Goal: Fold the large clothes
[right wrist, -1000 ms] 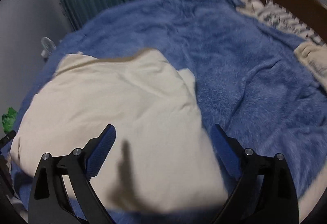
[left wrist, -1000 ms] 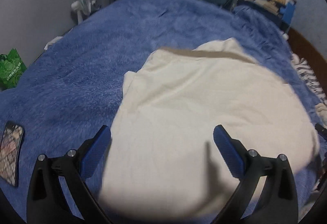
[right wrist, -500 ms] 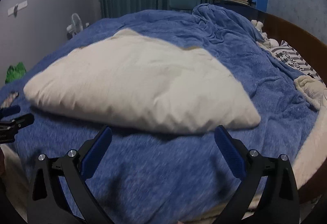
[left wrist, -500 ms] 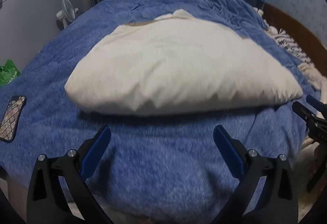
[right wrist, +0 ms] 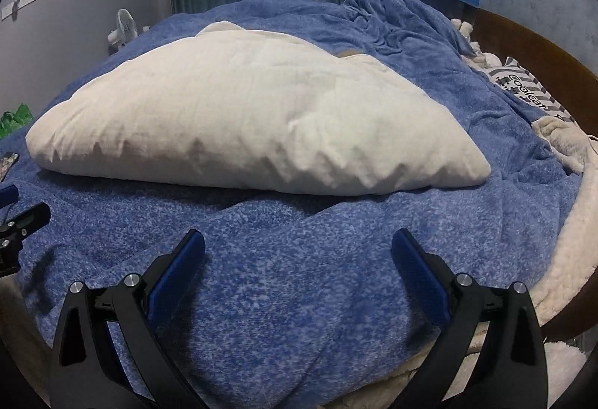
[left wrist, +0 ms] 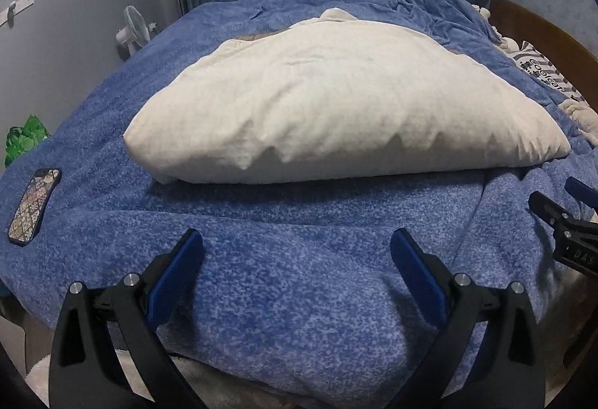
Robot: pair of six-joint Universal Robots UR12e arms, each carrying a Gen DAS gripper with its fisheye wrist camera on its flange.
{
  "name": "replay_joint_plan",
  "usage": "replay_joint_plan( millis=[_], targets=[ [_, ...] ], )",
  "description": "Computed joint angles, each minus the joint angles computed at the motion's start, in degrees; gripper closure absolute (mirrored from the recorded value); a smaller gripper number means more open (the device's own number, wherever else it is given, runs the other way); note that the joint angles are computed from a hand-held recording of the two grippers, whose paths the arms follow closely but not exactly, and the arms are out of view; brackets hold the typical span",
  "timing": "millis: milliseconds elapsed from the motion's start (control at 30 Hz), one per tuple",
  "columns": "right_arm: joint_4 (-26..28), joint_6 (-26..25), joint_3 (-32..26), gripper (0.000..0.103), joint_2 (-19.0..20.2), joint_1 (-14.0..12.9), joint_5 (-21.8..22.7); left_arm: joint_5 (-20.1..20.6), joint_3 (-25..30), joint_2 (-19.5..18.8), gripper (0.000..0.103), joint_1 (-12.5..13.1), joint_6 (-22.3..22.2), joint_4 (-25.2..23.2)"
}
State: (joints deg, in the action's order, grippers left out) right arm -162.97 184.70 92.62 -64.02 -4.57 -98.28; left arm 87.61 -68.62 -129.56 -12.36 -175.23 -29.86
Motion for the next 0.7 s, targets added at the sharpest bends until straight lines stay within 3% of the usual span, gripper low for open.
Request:
replay_joint_plan(
  millis=[700],
  targets=[
    [1.2,0.6,-0.7,0.007,0.5,0.1,-0.5,-0.8,0.4,-0.2,0.006,0.1,0.4,-1.0]
  ],
)
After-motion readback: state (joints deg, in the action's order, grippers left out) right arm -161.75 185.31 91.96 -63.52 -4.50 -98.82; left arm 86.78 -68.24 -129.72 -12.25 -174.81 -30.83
